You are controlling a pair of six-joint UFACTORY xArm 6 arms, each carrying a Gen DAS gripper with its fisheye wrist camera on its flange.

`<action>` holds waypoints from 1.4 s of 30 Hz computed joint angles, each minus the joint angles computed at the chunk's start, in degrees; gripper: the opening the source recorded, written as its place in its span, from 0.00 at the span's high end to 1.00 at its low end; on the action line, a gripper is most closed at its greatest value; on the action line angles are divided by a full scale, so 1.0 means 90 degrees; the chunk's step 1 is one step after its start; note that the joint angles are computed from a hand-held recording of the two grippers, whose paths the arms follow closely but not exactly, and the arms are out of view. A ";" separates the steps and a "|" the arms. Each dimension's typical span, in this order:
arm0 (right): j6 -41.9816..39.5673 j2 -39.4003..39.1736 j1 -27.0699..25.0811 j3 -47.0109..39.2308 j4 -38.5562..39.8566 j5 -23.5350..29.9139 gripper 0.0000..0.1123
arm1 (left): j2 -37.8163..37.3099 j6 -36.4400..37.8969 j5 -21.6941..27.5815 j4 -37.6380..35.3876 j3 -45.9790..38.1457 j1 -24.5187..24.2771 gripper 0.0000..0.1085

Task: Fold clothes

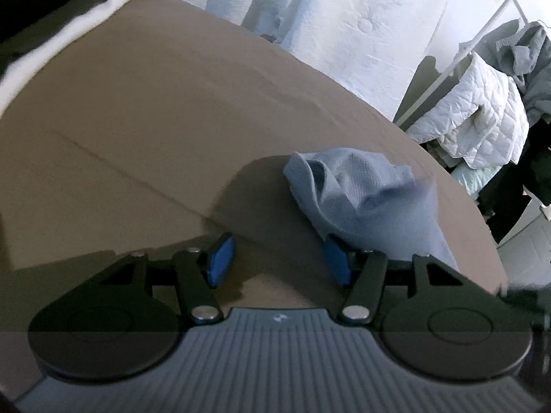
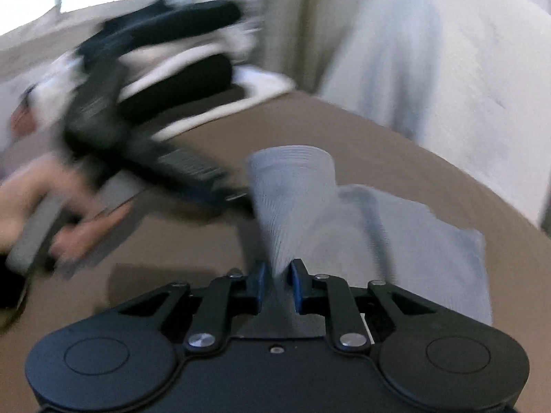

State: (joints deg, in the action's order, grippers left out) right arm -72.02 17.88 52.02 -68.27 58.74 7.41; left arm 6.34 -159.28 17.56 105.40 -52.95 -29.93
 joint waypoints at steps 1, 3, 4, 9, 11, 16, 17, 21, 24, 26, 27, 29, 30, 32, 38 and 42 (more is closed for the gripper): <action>-0.0092 -0.0133 0.0035 0.0146 -0.0210 0.0219 0.82 | -0.0083 0.0031 0.0115 -0.0070 0.0089 -0.0046 0.50; 0.0019 -0.0280 -0.0023 0.0284 -0.0859 0.0945 0.74 | -0.0181 -0.0089 0.0167 -0.0004 0.0186 -0.0070 0.50; -0.0060 -0.0346 -0.0026 0.0357 -0.0936 0.0939 0.67 | -0.0179 -0.0292 0.0075 0.0189 0.0182 -0.0034 0.50; -0.1079 -0.0520 -0.0218 0.0178 0.0842 0.0772 0.49 | -0.0179 -0.2018 -0.0131 0.1605 0.0139 0.0077 0.50; -0.1079 -0.0505 -0.0374 -0.0009 0.1316 0.0747 0.35 | -0.0189 -0.2173 -0.0094 0.1713 0.0151 0.0079 0.50; 0.1986 0.0284 -0.1136 -0.1027 -0.0355 0.0945 0.15 | -0.0332 -0.0628 0.0556 0.0187 0.0390 -0.0176 0.50; 0.2652 0.0502 -0.1354 -0.1382 -0.0581 0.1611 0.15 | -0.0337 -0.0553 0.0598 0.0116 0.0404 -0.0199 0.50; 0.3621 0.1269 -0.1793 -0.2371 -0.0282 0.3289 0.18 | -0.0187 -0.0361 0.0564 -0.0078 0.0331 -0.0192 0.53; 0.2917 0.1126 -0.1589 -0.1930 0.0332 0.3246 0.37 | -0.0017 0.0186 0.0454 -0.0443 0.0186 -0.0158 0.62; 0.2186 0.0875 -0.1274 -0.1458 0.0697 0.2501 0.85 | 0.0050 0.0350 0.0442 -0.0545 0.0127 -0.0173 0.62; 0.1567 0.0757 -0.1043 -0.1242 0.1052 0.1992 0.93 | 0.0047 0.0366 0.0470 -0.0557 0.0132 -0.0194 0.62; 0.0453 0.0461 -0.0732 -0.0900 0.1625 0.1435 0.93 | 0.0008 0.0291 0.0505 -0.0519 0.0190 -0.0224 0.63; 0.0268 0.0419 -0.0632 -0.0899 0.1532 0.1343 0.93 | 0.0006 0.0291 0.0492 -0.0521 0.0195 -0.0219 0.63; 0.0053 0.0262 -0.0515 -0.0761 0.1143 0.1358 0.94 | -0.0018 0.0250 0.0474 -0.0490 0.0234 -0.0204 0.64; 0.0892 0.0180 -0.0497 -0.0652 -0.0934 0.2518 0.94 | -0.0097 -0.0368 0.0269 -0.0117 0.0286 -0.0103 0.64; 0.1066 0.0058 -0.0353 -0.0430 -0.1467 0.2322 0.88 | -0.0135 -0.0803 0.0037 0.0366 0.0300 0.0014 0.64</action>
State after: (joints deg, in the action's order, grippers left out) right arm -62.43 18.41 48.85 -72.15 45.54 28.30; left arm 5.12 -166.51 17.89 108.69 -50.25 -29.80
